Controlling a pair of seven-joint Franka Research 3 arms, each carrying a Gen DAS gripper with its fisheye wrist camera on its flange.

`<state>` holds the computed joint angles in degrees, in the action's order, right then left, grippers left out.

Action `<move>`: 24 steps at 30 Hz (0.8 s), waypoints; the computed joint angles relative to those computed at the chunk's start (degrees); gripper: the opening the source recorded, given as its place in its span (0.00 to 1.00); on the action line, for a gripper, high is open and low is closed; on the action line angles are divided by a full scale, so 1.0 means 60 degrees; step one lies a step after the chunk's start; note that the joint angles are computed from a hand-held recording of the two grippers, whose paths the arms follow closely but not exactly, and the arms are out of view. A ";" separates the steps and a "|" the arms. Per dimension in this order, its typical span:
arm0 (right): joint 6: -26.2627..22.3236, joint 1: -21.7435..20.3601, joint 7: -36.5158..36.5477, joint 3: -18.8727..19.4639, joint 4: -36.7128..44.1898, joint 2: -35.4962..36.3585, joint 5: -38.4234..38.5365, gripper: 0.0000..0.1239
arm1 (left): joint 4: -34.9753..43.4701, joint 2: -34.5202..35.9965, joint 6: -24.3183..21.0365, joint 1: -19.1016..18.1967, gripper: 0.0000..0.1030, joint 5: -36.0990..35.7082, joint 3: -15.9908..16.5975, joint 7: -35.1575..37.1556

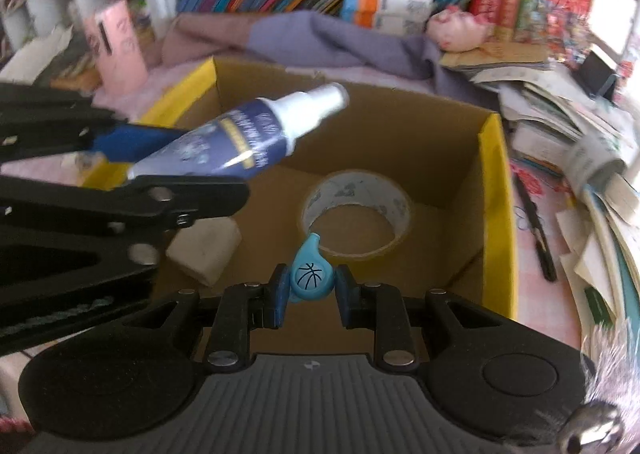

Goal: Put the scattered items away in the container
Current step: 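Lower the spray bottle into the box with the left tool while the right tool lowers the toy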

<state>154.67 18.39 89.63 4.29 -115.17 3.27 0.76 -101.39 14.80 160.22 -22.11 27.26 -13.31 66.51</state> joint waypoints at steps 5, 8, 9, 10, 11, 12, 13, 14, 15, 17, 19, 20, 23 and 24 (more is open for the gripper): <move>-0.1030 -0.0119 -0.1794 0.0090 0.0823 0.0554 0.0792 0.19 | 0.0799 0.0601 -0.0964 -0.0119 0.30 -0.0192 -0.0038 0.0289; -0.1615 -0.0100 -0.2219 0.0064 0.1166 0.0722 0.1000 0.19 | 0.1068 0.0793 -0.1322 -0.0140 0.30 -0.0444 -0.0045 0.0241; -0.1819 -0.0102 -0.2280 0.0052 0.1286 0.0779 0.1086 0.19 | 0.1138 0.0833 -0.1437 -0.0169 0.30 -0.0456 -0.0025 0.0204; -0.1910 -0.0102 -0.2341 0.0041 0.1324 0.0793 0.1151 0.19 | 0.1195 0.0867 -0.1523 -0.0191 0.30 -0.0467 -0.0013 0.0175; -0.1991 -0.0100 -0.2376 0.0031 0.1347 0.0797 0.1205 0.19 | 0.1235 0.0894 -0.1604 -0.0194 0.30 -0.0511 -0.0017 0.0167; -0.2052 -0.0099 -0.2402 0.0022 0.1351 0.0790 0.1254 0.19 | 0.1291 0.0931 -0.1697 -0.0182 0.30 -0.0596 -0.0038 0.0178; -0.2075 -0.0092 -0.2423 0.0019 0.1334 0.0772 0.1290 0.19 | 0.1353 0.0973 -0.1780 -0.0175 0.30 -0.0663 -0.0050 0.0190; -0.2096 -0.0090 -0.2439 0.0016 0.1323 0.0757 0.1331 0.19 | 0.1367 0.0971 -0.1811 -0.0195 0.30 -0.0643 -0.0032 0.0175; -0.2130 -0.0091 -0.2444 0.0013 0.1328 0.0750 0.1378 0.19 | 0.1370 0.0965 -0.1817 -0.0199 0.30 -0.0646 -0.0028 0.0169; -0.2160 -0.0097 -0.2487 0.0011 0.1324 0.0737 0.1469 0.19 | 0.1388 0.0971 -0.1893 -0.0161 0.30 -0.0774 -0.0070 0.0231; -0.2183 -0.0096 -0.2506 0.0006 0.1322 0.0731 0.1499 0.19 | 0.1418 0.0980 -0.1932 -0.0164 0.31 -0.0800 -0.0063 0.0246; -0.2172 -0.0096 -0.2514 0.0005 0.1314 0.0727 0.1520 0.19 | 0.1380 0.0954 -0.1885 -0.0193 0.31 -0.0741 -0.0025 0.0166; -0.2147 -0.0102 -0.2491 0.0001 0.1324 0.0733 0.1600 0.19 | 0.1264 0.0873 -0.1748 -0.0146 0.34 -0.0813 -0.0051 0.0094; -0.2093 -0.0095 -0.2485 0.0003 0.1290 0.0711 0.1600 0.19 | 0.1193 0.0827 -0.1678 -0.0149 0.38 -0.0807 -0.0032 -0.0001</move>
<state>142.11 17.81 74.72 4.31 -107.43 7.53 10.37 -94.23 19.76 150.16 -23.00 22.41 -13.50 66.50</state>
